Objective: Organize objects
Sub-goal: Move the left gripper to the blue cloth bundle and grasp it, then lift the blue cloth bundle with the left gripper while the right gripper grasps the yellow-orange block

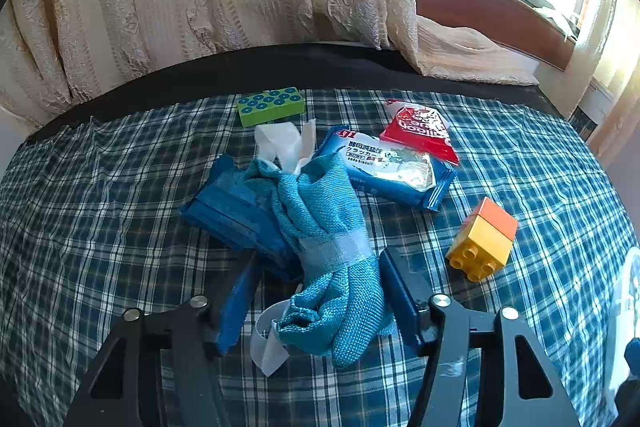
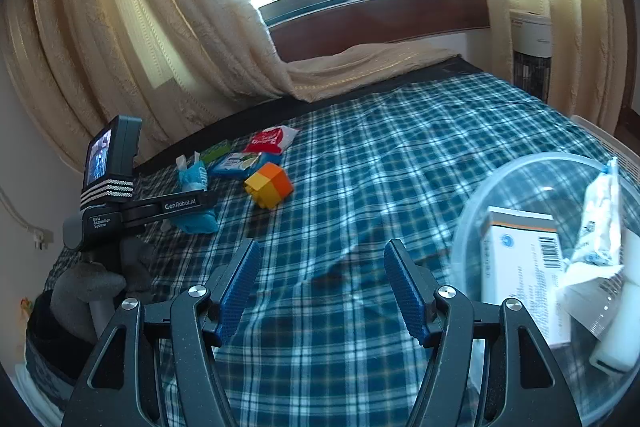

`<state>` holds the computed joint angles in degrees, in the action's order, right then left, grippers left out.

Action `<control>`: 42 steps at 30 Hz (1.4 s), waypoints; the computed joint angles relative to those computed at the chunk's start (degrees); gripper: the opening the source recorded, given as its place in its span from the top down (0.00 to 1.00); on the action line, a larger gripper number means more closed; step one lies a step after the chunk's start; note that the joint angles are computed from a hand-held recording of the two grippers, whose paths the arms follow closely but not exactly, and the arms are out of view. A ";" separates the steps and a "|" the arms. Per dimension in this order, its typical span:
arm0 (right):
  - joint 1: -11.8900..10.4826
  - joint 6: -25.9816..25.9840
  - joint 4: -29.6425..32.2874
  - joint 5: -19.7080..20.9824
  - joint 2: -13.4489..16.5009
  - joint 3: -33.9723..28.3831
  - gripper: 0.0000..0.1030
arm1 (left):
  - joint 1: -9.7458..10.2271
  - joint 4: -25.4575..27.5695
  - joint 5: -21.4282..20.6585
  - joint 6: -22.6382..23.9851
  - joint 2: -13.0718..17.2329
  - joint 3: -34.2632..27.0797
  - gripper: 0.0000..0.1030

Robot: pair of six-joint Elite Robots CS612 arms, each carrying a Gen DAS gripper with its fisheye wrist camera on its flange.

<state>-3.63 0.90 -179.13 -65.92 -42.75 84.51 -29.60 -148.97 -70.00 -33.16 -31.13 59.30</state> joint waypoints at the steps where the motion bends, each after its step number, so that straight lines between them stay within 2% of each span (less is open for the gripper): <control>1: 0.12 -0.21 0.41 0.08 0.12 -0.30 0.36 | -0.01 -0.17 -0.12 0.14 -0.03 0.07 0.41; 8: 0.90 -1.58 2.56 0.60 0.82 -2.36 0.36 | 0.11 -1.14 -1.68 0.50 -0.52 0.70 0.55; 15: 1.63 -3.10 4.78 0.93 1.60 -4.60 0.36 | 0.28 -4.22 -2.92 1.25 -1.72 2.15 0.56; 20: 2.39 -4.15 7.44 0.86 2.66 -7.20 0.36 | 0.48 -7.04 -2.13 0.65 -2.86 3.56 0.56; 35: 5.50 -7.27 19.78 -4.00 9.09 -20.14 0.36 | 1.54 -11.24 0.14 -3.04 -5.26 6.64 0.56; 42: 6.34 -7.32 22.86 -5.01 11.49 -24.29 0.36 | 1.65 -11.31 0.23 -3.50 -5.41 6.84 0.56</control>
